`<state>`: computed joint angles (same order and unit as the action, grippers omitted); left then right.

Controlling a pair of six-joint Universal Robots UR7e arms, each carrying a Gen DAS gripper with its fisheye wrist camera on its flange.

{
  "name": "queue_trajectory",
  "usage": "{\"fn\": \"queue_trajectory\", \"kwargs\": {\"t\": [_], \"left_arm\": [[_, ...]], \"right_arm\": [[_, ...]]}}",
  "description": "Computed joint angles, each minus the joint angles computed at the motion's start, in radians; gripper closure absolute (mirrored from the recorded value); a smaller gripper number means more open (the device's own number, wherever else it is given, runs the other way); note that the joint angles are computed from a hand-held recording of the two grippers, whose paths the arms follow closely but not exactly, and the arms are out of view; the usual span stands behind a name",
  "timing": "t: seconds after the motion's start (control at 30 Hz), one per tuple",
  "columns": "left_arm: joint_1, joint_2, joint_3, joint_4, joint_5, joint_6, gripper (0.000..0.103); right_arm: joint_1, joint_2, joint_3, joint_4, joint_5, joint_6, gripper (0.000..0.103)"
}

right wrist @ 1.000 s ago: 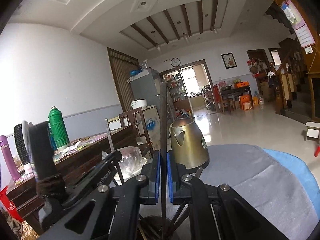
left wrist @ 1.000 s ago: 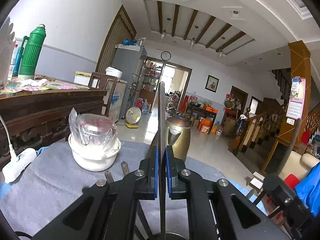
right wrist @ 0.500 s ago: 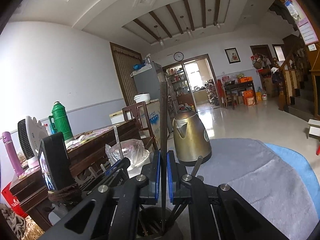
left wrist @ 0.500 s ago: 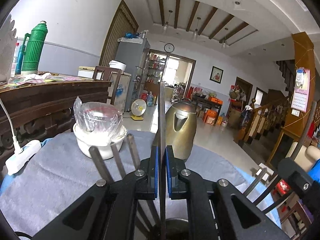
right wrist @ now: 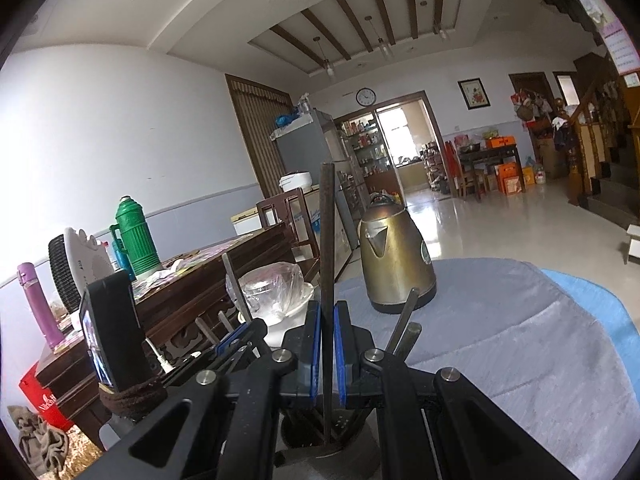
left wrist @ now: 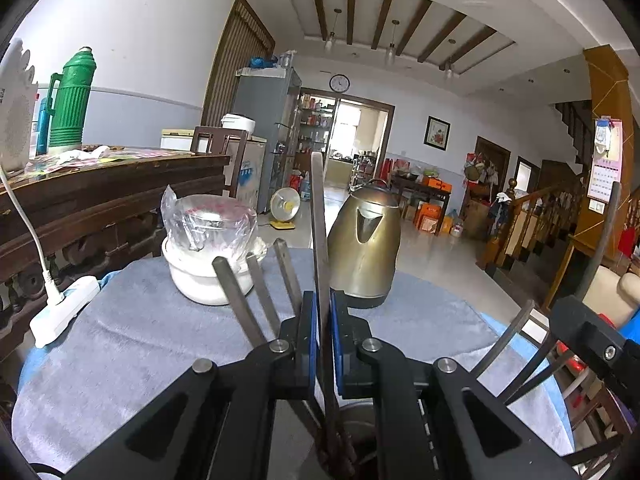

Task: Organize utensils
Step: 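Lower both chopsticks into the grey cup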

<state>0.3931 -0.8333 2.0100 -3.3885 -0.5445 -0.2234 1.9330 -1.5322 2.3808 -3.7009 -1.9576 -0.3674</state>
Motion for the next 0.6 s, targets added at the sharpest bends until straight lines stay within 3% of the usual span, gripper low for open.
{"fn": "queue_trajectory", "kwargs": {"t": [0.6], "left_arm": [[-0.051, -0.092, 0.081, 0.144, 0.05, -0.094, 0.095]], "right_arm": [[0.037, 0.004, 0.011, 0.035, -0.022, 0.018, 0.094]]}}
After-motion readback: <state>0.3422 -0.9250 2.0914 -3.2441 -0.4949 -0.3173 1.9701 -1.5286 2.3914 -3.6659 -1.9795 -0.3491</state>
